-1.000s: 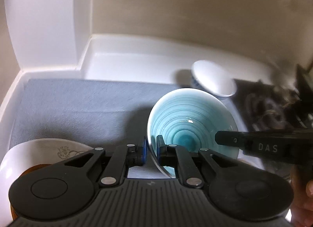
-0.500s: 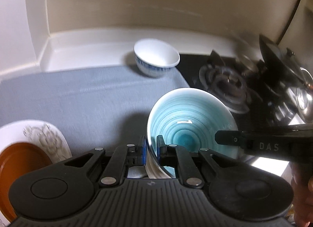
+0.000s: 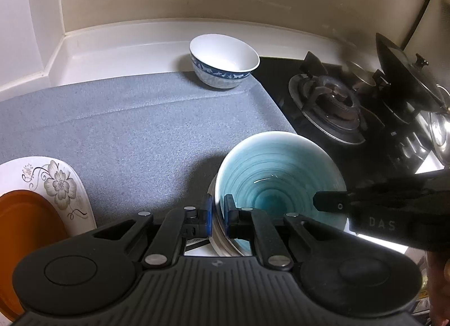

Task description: Organize plates and bowls

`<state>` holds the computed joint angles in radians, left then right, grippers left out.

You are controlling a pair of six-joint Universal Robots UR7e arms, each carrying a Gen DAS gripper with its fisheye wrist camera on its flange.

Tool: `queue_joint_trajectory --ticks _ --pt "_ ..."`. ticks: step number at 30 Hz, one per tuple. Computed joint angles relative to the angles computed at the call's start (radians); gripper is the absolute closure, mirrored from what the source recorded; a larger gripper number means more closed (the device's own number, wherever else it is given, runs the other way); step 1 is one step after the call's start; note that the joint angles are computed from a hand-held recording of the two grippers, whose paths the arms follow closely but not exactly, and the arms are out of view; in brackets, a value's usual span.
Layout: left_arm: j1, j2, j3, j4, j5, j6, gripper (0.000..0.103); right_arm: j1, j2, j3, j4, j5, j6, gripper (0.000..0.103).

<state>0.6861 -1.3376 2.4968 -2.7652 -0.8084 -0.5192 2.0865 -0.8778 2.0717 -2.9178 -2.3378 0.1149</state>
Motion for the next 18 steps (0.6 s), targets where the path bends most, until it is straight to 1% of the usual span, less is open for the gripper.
queue_joint_trajectory --ticks 3,6,10,15,16,17,18 --pt "-0.005 0.005 0.0 0.003 0.007 -0.002 0.095 -0.004 -0.006 -0.003 0.016 0.008 0.004 0.089" --pt "-0.007 0.006 -0.004 0.007 0.009 -0.013 0.095 0.003 -0.005 -0.006 0.024 -0.005 -0.002 0.088" --pt "-0.005 -0.006 0.0 0.005 0.006 -0.011 0.095 0.008 -0.019 0.002 0.003 -0.011 -0.022 0.088" --pt "-0.009 -0.017 0.005 -0.008 -0.004 -0.006 0.095 0.002 -0.024 0.017 -0.058 0.003 -0.052 0.088" --pt "-0.009 -0.02 0.006 -0.008 -0.004 -0.007 0.095 -0.004 -0.025 0.019 -0.063 0.017 -0.057 0.09" --pt "-0.011 -0.022 0.007 -0.011 -0.004 -0.006 0.095 -0.011 -0.028 0.02 -0.062 0.032 -0.054 0.095" --pt "-0.014 -0.027 0.008 -0.012 -0.003 -0.005 0.095 -0.016 -0.028 0.021 -0.065 0.037 -0.049 0.095"
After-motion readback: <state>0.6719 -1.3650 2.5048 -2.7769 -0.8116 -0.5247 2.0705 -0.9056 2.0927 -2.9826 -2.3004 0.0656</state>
